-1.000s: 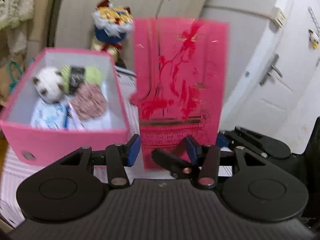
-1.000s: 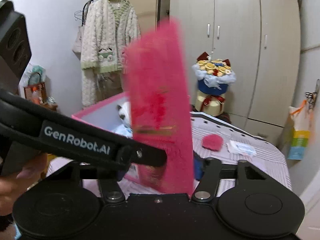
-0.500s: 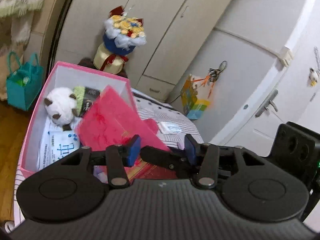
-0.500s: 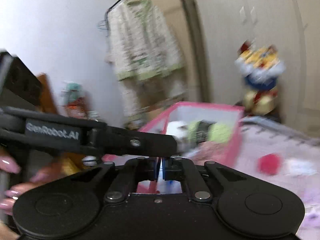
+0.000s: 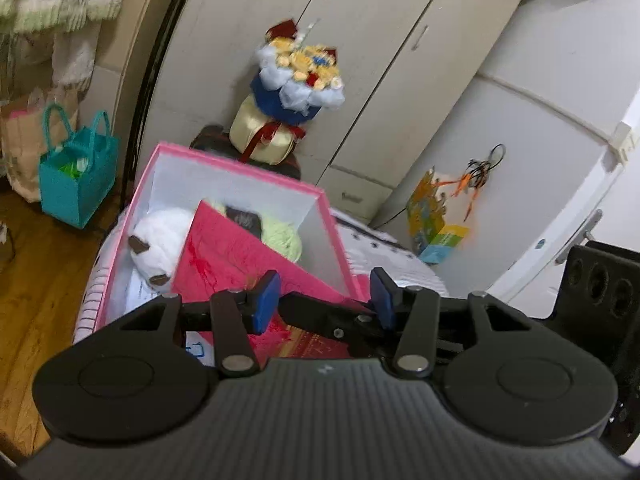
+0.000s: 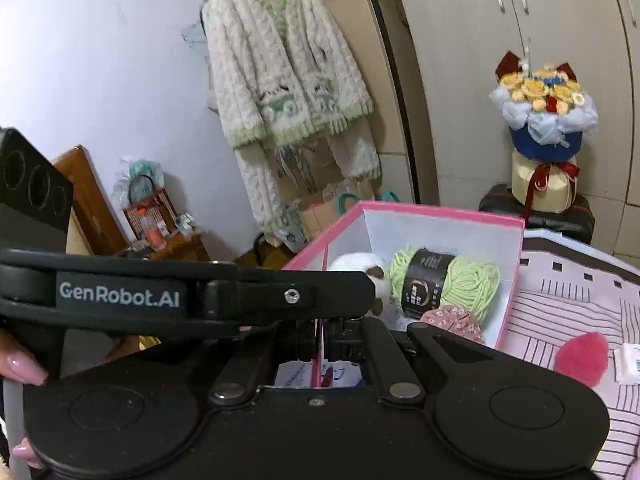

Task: Organize soft objects
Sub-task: 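Open the left gripper to drop the envelope and withdraw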

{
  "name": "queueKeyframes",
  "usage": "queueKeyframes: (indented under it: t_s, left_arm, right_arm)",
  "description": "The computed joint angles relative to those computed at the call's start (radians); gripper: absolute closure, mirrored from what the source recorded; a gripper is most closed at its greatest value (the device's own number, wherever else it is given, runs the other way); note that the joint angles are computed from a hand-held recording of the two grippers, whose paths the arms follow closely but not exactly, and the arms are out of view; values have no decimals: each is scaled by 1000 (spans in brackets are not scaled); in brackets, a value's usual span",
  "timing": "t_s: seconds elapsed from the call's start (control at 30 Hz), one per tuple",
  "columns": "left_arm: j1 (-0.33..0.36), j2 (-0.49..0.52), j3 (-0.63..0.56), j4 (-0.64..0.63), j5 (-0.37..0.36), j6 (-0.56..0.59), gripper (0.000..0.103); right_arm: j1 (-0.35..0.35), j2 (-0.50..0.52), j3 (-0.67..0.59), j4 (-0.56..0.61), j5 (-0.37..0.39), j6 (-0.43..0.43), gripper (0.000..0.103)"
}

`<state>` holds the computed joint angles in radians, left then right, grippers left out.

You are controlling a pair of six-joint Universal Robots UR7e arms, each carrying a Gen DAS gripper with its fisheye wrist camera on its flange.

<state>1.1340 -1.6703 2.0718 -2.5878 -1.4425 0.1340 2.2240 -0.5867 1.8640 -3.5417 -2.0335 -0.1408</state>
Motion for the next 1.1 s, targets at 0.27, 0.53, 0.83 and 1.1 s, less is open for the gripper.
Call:
queueKeyframes:
  t_s: [0.27,0.53,0.83,1.1]
  left_arm:
    - [51,49,-16,18,1,-9,48]
    - [-27,-31,53,-20,123,82,37]
    - [-176,-225,155,51,242,138,28]
    - [-333,-393,224,184,255,140,16]
  right_arm:
    - [-46,-9,-8,126,9,42,85]
    - [47,-16,42,27,-185,-125,42]
    - [161,-87,150,-6,-307,-153,31]
    - [251,-189,291,-31,-405,-92,16]
